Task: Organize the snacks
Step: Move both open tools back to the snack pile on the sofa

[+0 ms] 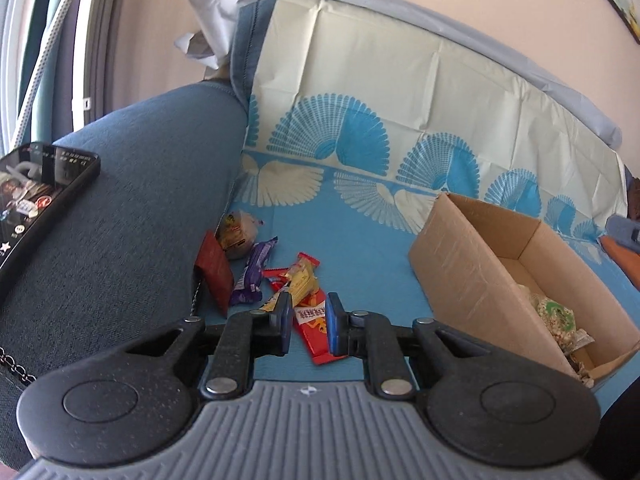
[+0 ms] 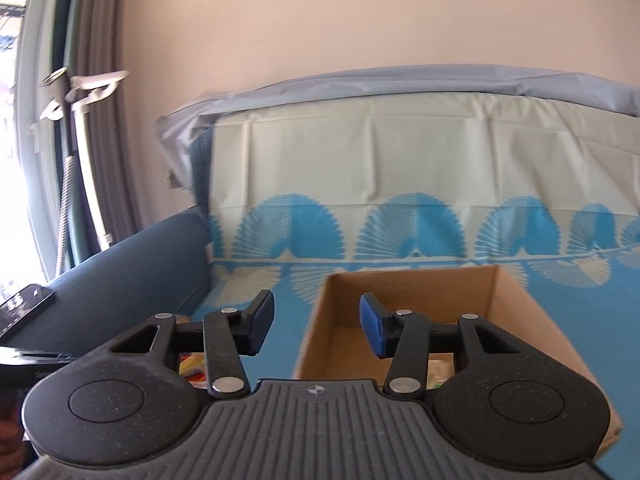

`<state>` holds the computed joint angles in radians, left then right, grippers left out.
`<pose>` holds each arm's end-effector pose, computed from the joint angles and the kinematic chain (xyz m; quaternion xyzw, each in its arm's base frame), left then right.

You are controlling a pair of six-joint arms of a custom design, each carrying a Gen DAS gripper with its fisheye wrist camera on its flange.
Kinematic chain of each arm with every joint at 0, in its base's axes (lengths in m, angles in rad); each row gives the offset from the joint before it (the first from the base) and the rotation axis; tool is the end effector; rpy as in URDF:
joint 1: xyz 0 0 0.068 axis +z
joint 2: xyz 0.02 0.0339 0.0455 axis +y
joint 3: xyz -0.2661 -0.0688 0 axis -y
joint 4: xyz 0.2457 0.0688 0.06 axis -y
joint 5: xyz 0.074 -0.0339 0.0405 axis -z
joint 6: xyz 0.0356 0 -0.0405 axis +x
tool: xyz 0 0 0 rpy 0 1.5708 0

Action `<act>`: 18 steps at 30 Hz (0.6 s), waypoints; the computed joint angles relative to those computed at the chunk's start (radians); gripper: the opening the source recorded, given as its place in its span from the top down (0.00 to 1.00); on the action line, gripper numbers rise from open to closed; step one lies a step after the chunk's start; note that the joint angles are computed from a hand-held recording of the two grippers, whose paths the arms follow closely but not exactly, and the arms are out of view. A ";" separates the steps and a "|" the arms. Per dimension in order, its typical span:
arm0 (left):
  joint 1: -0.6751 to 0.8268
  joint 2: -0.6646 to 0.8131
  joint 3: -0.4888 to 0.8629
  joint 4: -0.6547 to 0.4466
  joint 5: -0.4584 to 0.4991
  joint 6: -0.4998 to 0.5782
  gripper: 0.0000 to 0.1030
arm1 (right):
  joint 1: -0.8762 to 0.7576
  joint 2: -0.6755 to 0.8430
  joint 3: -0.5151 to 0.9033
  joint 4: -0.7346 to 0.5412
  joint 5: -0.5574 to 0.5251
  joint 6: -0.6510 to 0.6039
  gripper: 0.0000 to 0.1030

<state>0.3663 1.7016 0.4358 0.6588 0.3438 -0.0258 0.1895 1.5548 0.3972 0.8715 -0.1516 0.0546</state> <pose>0.2601 0.0869 0.0997 -0.0923 0.8718 -0.0720 0.4757 0.2682 0.0569 0.1478 -0.0991 0.7935 0.1329 0.5855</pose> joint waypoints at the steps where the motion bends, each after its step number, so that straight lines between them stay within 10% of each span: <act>1: 0.005 0.006 0.009 -0.009 0.004 -0.011 0.83 | 0.026 0.014 0.008 0.000 0.007 -0.006 0.52; 18: 0.027 0.090 0.082 -0.023 -0.016 -0.131 0.82 | 0.310 0.365 0.313 -0.147 0.065 -0.005 0.40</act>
<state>0.3934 1.7911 0.5180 0.6355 0.3276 -0.1567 0.4993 1.9195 0.7100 0.7242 -0.0867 0.0496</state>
